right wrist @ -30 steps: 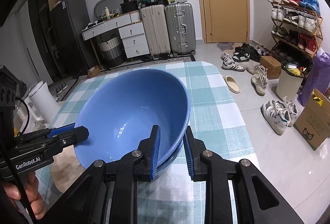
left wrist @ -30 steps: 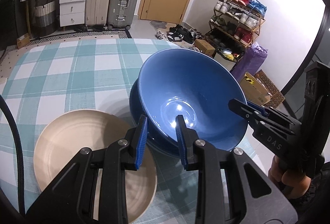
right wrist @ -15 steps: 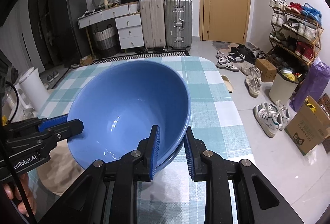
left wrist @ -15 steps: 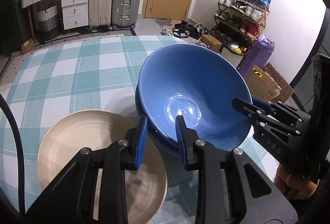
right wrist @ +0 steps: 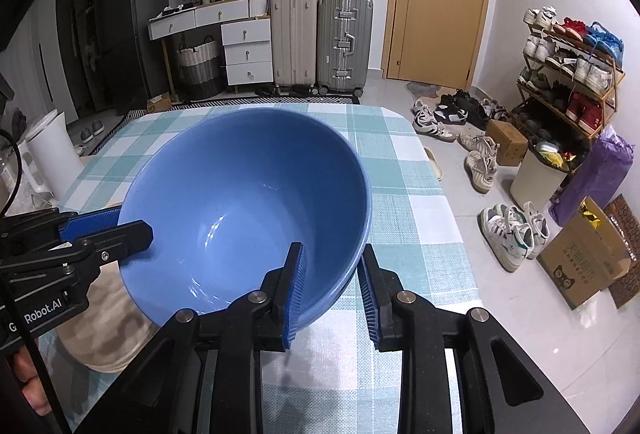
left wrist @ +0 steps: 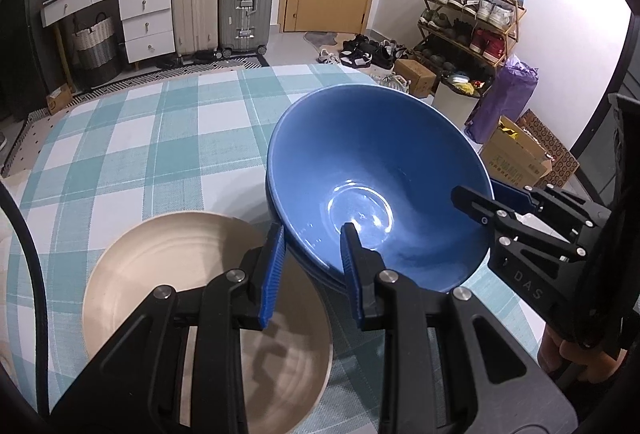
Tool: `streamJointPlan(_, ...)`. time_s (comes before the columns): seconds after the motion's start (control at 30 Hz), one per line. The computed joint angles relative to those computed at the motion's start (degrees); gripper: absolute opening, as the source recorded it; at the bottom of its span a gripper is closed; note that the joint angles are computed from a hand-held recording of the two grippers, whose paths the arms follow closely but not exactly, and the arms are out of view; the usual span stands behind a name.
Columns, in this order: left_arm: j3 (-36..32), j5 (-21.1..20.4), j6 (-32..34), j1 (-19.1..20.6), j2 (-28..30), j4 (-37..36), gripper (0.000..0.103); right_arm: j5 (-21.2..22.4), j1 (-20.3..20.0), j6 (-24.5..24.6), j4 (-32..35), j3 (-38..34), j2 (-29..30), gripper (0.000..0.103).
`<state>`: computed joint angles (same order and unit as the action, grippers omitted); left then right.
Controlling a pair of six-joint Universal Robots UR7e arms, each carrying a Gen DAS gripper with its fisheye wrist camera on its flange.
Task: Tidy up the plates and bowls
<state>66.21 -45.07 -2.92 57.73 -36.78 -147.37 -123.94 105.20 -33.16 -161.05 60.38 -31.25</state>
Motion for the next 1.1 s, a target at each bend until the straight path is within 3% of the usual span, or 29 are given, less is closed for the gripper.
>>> streamJointPlan(0.47, -0.6, -1.7, -2.0, 0.7, -0.2, 2.0, 0.025, 1.4, -0.5, 0.8, 2.1, 0.4, -0.6, 0.033)
streamJointPlan(0.53, -0.8, -2.6, -2.6, 1.0, -0.4, 2.4, 0.036, 1.7, -0.5, 1.1, 2.6, 0.6, -1.0, 0.038)
streamJointPlan(0.73, -1.0, -4.0, -2.5, 1.4, -1.1, 1.8, 0.078, 6.0, -1.5, 5.4, 3.2, 2.4, -3.7, 0.076)
streamJointPlan(0.87, -1.6, -3.8, -1.8, 1.5, -1.0, 1.3, 0.087, 8.2, -2.0, 7.1, 3.2, 3.4, -5.4, 0.084)
streamJointPlan(0.93, -1.8, -4.2, -2.1, 1.6, -1.0, 1.1, 0.103, 9.8, -2.4, 8.8, 3.5, 3.7, -6.0, 0.09)
streamJointPlan(1.0, -1.9, -4.1, -2.3, 1.7, -0.9, 0.6, 0.102, 10.2, -2.7, 10.0, 3.2, 3.9, -6.3, 0.099)
streamJointPlan(1.1, -2.6, -4.7, -3.3, 2.1, -0.6, 2.0, 0.102, 11.2, -3.1, 12.0, 4.5, 3.6, -6.5, 0.101)
